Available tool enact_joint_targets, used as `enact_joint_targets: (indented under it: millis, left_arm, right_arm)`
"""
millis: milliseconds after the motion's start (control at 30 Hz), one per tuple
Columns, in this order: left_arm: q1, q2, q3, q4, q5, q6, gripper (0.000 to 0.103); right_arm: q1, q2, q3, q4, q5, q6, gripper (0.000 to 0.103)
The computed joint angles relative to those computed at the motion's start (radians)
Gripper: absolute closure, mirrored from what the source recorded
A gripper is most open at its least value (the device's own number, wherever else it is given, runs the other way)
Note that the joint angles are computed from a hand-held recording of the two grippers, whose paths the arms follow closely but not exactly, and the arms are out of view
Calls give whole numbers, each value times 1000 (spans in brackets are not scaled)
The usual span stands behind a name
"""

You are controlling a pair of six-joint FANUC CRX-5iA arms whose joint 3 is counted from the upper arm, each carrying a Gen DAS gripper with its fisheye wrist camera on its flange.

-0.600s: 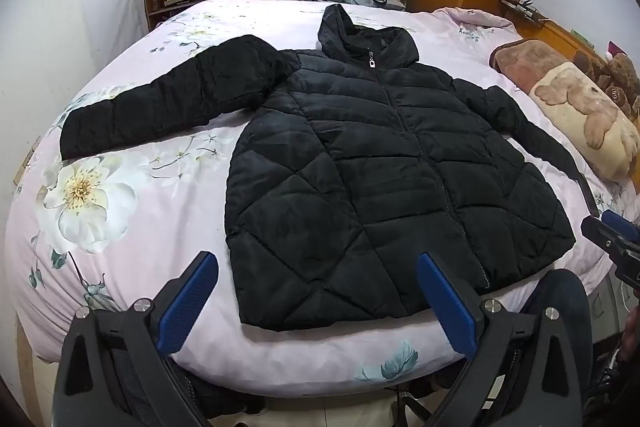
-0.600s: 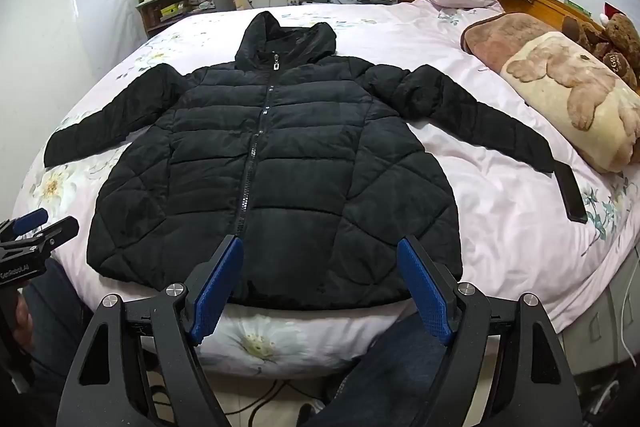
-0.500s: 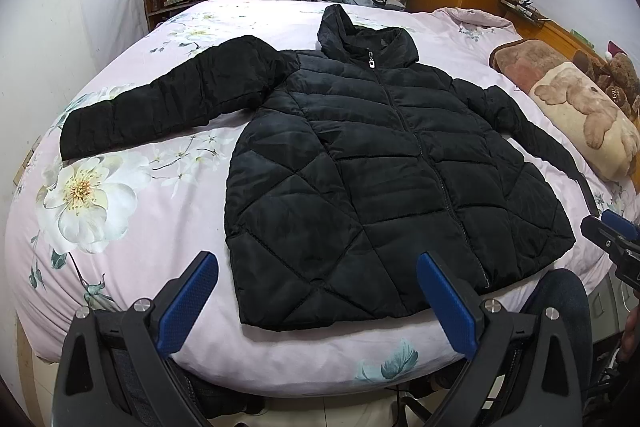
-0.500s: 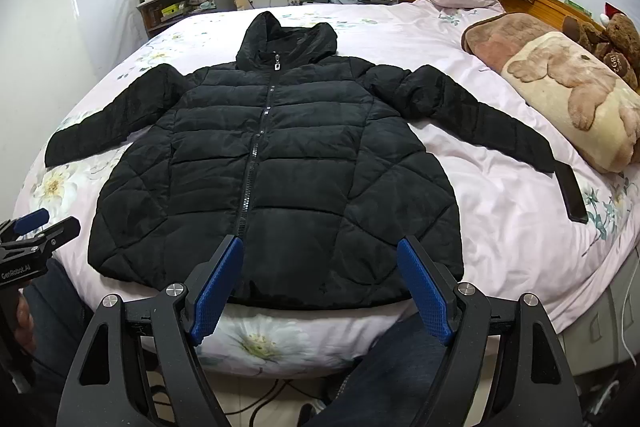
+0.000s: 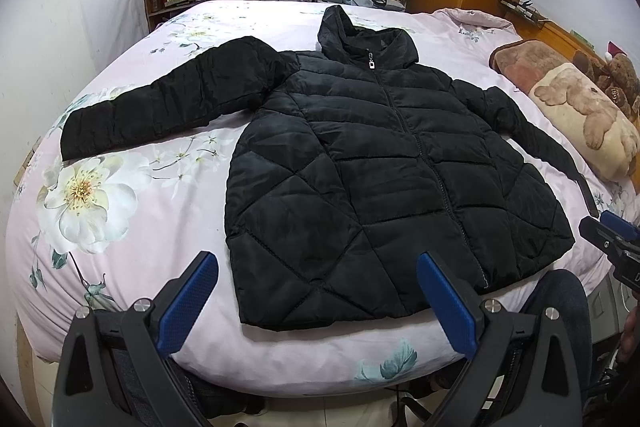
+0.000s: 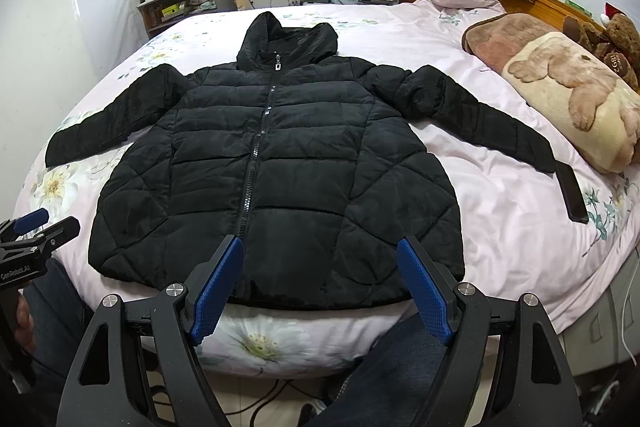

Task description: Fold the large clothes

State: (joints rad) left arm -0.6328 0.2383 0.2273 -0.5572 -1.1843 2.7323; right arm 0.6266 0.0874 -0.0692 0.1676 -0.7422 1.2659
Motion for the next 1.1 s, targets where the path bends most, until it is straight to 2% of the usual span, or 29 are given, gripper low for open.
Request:
enact_joint_targets:
  millis: [500,567,867,1100]
  left_arm:
    - [0,12,18,5,-25,-17,2]
    - [3,-5,-9,-2,15,9,2]
    - [8,-29,-49,-3,80,47,2]
    - [11,-21,-45,0,73,38,2]
  right_arm:
    - [-1,1,7,-14,-8,16,24]
    - [1,0,5,-15,-5,13,24]
    - [-1,7,16,-30,-13,34,24]
    - [-4,15,26,-35,-22,36,24]
